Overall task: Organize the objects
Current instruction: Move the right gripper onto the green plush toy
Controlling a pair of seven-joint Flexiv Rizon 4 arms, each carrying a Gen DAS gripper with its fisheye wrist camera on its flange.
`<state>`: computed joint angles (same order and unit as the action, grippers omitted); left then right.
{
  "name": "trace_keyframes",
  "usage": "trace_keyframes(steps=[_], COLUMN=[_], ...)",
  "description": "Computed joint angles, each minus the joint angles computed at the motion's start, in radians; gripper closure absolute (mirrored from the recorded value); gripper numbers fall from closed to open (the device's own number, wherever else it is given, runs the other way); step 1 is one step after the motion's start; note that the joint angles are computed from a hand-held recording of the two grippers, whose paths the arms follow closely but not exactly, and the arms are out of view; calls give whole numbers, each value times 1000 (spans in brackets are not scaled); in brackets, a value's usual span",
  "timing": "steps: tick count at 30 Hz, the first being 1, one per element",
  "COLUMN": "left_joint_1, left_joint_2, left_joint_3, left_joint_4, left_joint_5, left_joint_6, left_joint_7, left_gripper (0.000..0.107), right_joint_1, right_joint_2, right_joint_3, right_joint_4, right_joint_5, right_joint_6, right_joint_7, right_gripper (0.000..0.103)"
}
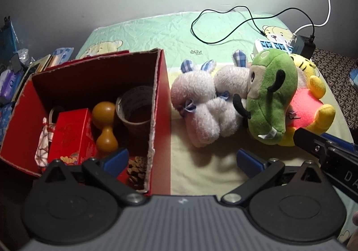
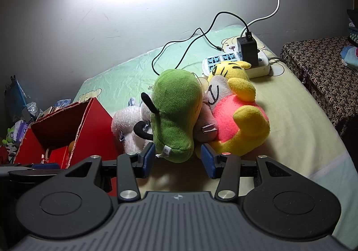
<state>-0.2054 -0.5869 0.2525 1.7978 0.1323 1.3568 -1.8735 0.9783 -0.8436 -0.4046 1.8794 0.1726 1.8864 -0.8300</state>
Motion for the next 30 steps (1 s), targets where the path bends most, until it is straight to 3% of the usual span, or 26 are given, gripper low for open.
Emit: trace_keyframes(steps=[2,4,10,15,18,20,23,26,28,30], left_joint_1=[-19,6,168,293,454,521,535,604,622,595], left_joint_2=[-4,0,10,-17,-56,-90,-128,-171,-196,-209], left_joint_3=[21,-7,-200,-359,-565,-656,-693,-789,-821,-800], left_joint_4=[-7,5,92,114,119,110,92,86,74,53], left_joint_5=[16,8,-123,-150,-159,-172,-191,-196,-204,-213], left_joint_6=[2,27,179,335,363,363,374,359,350,350], left_joint_7=[-16,2,155,293,385,429,481,535,564,587], left_gripper=[4,5,5,5,5,5,5,5,5,5], right_joint_1=[-5,-22,-115,-260,-351,-433,-506,-580,-581,-563], right_joint_2=[-2,-3,-2,-13,-30,-46,-67,-87,-98,-105], right_joint_3=[5,20,112,262,346,421,482,545,541,521], right_joint_4=[1,-1,-15,-58,-95,-119,-151,-183,-206,-224], right_joint_5=[3,9,14,-21,-66,-122,-199,-320,-363,-377], right_joint_6=[12,27,83,161,179,200,215,178,150,123], right_joint_7=[-1,-3,-20,-41,-42,-27,-9,9,5,-4], right_gripper=[55,55,55,58,58,58,54,41,38,35])
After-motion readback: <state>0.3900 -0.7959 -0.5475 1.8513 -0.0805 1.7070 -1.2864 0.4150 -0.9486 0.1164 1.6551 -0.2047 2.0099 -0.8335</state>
